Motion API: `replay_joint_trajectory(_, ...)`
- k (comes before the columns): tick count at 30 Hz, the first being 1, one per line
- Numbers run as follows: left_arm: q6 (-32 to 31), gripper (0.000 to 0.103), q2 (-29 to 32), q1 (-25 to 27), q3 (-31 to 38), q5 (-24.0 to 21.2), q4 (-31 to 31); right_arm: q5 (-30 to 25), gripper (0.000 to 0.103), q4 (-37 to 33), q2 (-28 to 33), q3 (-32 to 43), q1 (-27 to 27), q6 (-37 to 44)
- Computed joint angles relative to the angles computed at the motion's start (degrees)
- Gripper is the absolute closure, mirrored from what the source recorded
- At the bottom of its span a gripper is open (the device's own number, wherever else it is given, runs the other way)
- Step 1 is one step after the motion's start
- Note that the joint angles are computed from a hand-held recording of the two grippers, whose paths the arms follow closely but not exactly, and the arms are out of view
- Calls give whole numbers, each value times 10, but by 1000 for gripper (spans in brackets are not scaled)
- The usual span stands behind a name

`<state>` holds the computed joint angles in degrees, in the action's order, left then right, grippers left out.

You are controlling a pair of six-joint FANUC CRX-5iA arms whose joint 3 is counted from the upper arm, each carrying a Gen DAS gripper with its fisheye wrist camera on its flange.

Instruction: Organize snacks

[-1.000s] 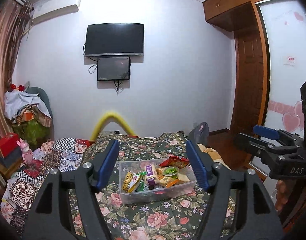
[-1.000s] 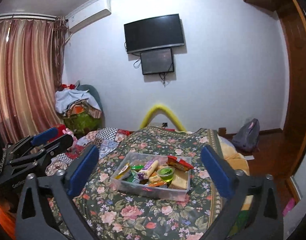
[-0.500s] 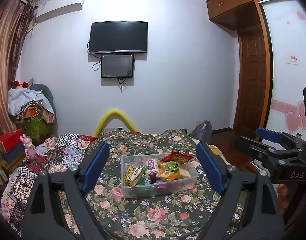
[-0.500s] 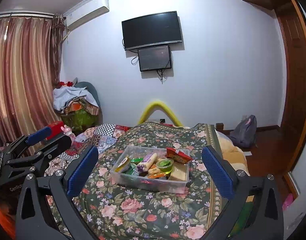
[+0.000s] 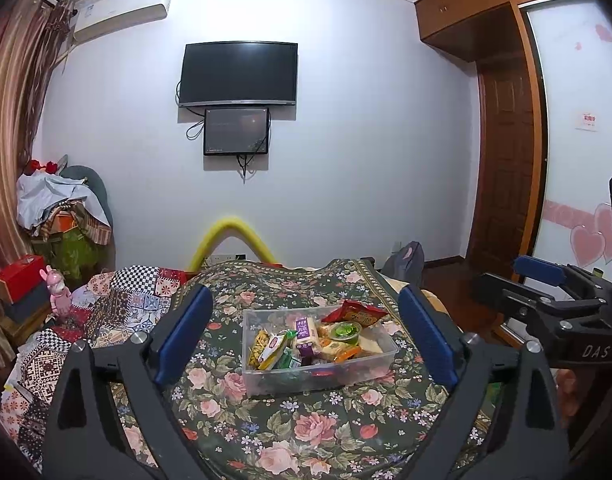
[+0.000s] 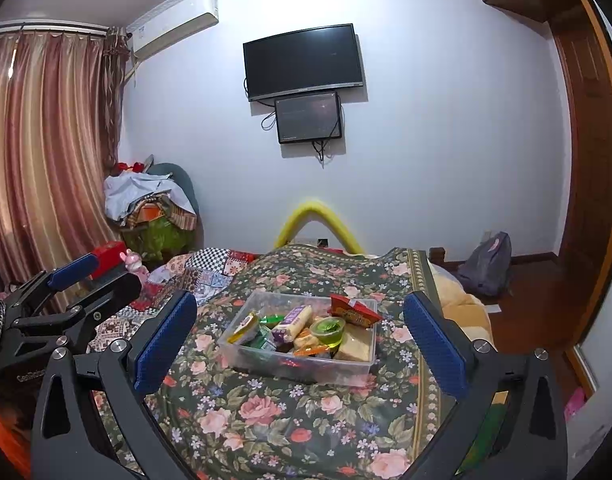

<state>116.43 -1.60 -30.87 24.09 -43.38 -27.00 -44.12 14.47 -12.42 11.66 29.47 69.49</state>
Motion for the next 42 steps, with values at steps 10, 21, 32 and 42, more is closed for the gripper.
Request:
replay_joint_trajectory(10, 6, 6, -3, 2, -6, 2, -1, 1, 0, 4, -1, -1, 0, -1)
replay_joint_trajectory(21, 4, 6, -2, 2, -8, 6, 6, 1, 0, 0, 0, 2, -3, 3)
replay_joint_trajectory(32, 5, 6, -2, 5, -9, 6, 15, -2, 0, -8, 2, 4, -8, 9)
replay_joint_trajectory(42, -5, 6, 0, 6, -9, 8, 22, -5, 0, 0, 0, 1, -2, 4)
